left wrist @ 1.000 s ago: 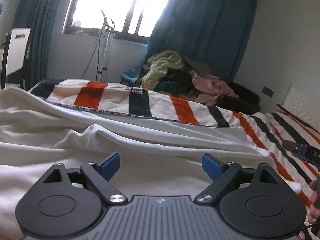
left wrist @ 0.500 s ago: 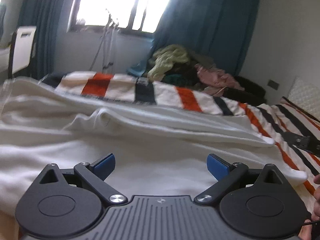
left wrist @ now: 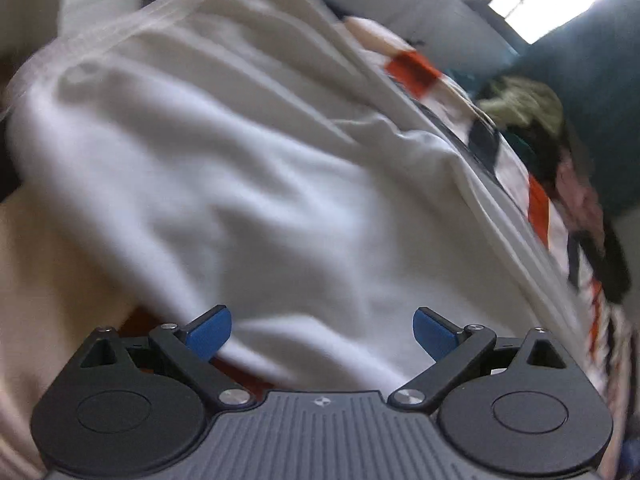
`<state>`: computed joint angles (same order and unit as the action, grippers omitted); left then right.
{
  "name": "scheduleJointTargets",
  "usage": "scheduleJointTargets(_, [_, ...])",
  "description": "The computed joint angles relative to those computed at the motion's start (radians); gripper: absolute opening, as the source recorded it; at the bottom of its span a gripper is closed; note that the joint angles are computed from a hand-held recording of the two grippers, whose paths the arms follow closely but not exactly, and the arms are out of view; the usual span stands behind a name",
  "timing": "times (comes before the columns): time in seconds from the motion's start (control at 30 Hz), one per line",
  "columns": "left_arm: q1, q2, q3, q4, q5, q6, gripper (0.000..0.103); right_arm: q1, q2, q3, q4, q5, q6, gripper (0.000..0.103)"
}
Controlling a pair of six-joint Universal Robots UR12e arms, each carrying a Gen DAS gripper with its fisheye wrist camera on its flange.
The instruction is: Fold clothes
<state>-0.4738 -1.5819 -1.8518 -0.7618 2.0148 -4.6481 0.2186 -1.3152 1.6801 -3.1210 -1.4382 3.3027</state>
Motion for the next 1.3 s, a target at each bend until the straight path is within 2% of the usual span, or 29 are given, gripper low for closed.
scheduleJointTargets(0.1, [0.016, 0.059, -0.046, 0.007, -0.024, -0.083, 0.098, -0.014, -0.003, 0.004, 0.009, 0.01, 0.06, 0.086])
scheduleJointTargets(0.2, [0.033, 0.126, -0.088, -0.026, -0.015, -0.221, 0.098, -0.029, -0.004, 0.004, 0.02, 0.023, 0.119, 0.086])
scheduleJointTargets(0.33, [0.054, 0.187, -0.143, -0.068, 0.054, -0.361, 0.094, -0.042, -0.004, -0.003, 0.059, 0.021, 0.165, 0.086])
scheduleJointTargets(0.5, [0.091, 0.209, -0.242, 0.136, 0.086, -0.436, 0.09, -0.077, -0.006, -0.012, 0.108, 0.051, 0.262, 0.086])
scheduleJointTargets(0.53, [0.093, 0.211, -0.252, 0.166, 0.099, -0.448, 0.081, -0.087, -0.005, -0.018, 0.128, 0.052, 0.286, 0.086])
scheduleJointTargets(0.6, [0.083, 0.211, -0.27, 0.242, 0.149, -0.415, 0.07, -0.11, -0.004, -0.027, 0.167, 0.056, 0.348, 0.086])
scheduleJointTargets(0.67, [0.072, 0.207, -0.286, 0.321, 0.195, -0.392, 0.066, -0.139, -0.001, -0.031, 0.195, 0.08, 0.418, 0.086])
scheduleJointTargets(0.73, [0.059, 0.199, -0.3, 0.399, 0.237, -0.38, 0.053, -0.17, -0.001, -0.028, 0.216, 0.116, 0.482, 0.087])
scheduleJointTargets(0.8, [0.054, 0.196, -0.291, 0.39, 0.255, -0.354, 0.046, -0.199, 0.002, -0.016, 0.194, 0.156, 0.547, 0.086])
scheduleJointTargets(0.9, [0.061, 0.211, -0.255, 0.21, 0.237, -0.377, 0.043, -0.208, -0.004, -0.005, 0.236, 0.093, 0.571, 0.086])
scheduleJointTargets(0.97, [0.08, 0.215, -0.237, 0.111, 0.192, -0.436, 0.043, -0.216, -0.011, 0.011, 0.255, 0.074, 0.617, 0.086])
scheduleJointTargets(1.03, [0.093, 0.217, -0.25, 0.127, 0.183, -0.479, 0.042, -0.224, -0.017, 0.033, 0.245, 0.064, 0.7, 0.086])
scheduleJointTargets(1.13, [0.104, 0.216, -0.247, 0.105, 0.199, -0.48, 0.036, -0.228, -0.022, 0.051, 0.233, 0.042, 0.789, 0.08])
scheduleJointTargets(1.17, [0.105, 0.215, -0.245, 0.099, 0.211, -0.483, 0.033, -0.229, -0.021, 0.054, 0.23, 0.043, 0.81, 0.077])
scheduleJointTargets(1.23, [0.102, 0.214, -0.247, 0.104, 0.23, -0.495, 0.019, -0.233, -0.015, 0.056, 0.231, 0.055, 0.845, 0.071])
scheduleJointTargets(1.3, [0.099, 0.213, -0.25, 0.109, 0.25, -0.505, 0.012, -0.236, -0.007, 0.052, 0.254, 0.072, 0.875, 0.071])
